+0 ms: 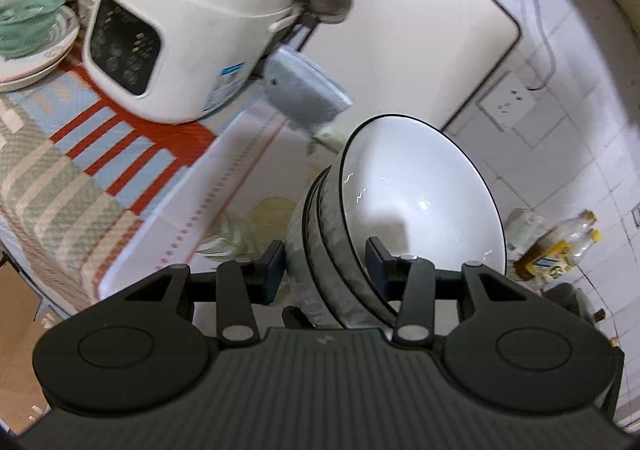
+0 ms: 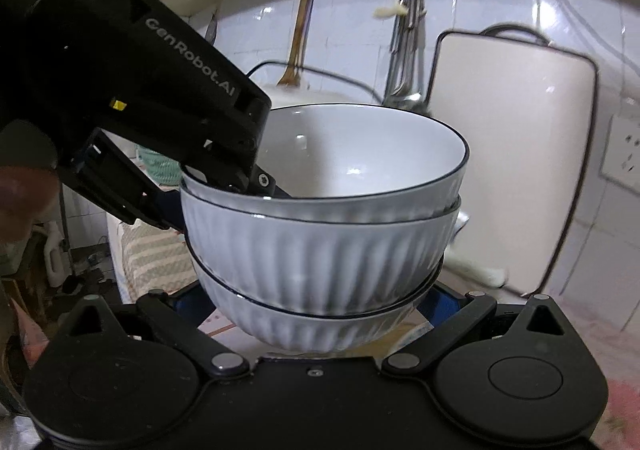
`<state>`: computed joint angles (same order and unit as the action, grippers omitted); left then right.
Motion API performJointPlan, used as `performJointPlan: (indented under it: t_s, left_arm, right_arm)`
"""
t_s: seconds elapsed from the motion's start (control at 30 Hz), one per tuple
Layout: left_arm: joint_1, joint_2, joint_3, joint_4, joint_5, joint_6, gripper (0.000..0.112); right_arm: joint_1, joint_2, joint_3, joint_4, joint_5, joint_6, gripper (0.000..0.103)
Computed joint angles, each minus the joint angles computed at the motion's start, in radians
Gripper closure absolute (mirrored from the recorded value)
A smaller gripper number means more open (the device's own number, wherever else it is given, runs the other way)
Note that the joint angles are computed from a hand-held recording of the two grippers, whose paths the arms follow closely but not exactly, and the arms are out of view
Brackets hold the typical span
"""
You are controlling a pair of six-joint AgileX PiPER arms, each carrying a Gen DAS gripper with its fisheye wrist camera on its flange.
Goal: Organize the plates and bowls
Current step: 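Carry the bowl stack with both grippers over the bunny plate stack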
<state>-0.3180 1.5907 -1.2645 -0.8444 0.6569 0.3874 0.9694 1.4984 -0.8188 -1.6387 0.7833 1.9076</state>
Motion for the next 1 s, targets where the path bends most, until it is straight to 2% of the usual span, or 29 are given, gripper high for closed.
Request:
performJointPlan:
  t_s: [0.2,0.5,0.63,0.8,1.0]
  left_arm:
    - [-0.072,-0.011,-0.067,0.063,0.059,-0.136,0.071]
    - [-0.223,0.068,-0.205,0.183,0.072,-0.304,0.071]
    - [-0.261,0.127,-0.259,0.191,0.08,-0.345,0.071]
    - [-0.299,0.17,-0.255,0.176,0.038,-0.336,0.071]
    - [-0.314,0.217,-0.255,0.164,-0.018,-0.297,0.071]
  right_arm:
    - [0.053,-0.144,0.057,0.11,0.08,-0.133,0.0]
    - [0.042,-0.314,0.136,0.229,0.14,-0.249,0.0]
    - [-0.014,-0.373,0.183,0.247,0.104,-0.287,0.0]
    - [-0.087,-0.422,0.234,0.278,0.039,-0.342,0.0]
    - [-0.162,-0.39,0.271,0.223,-0.03,-0.266,0.0]
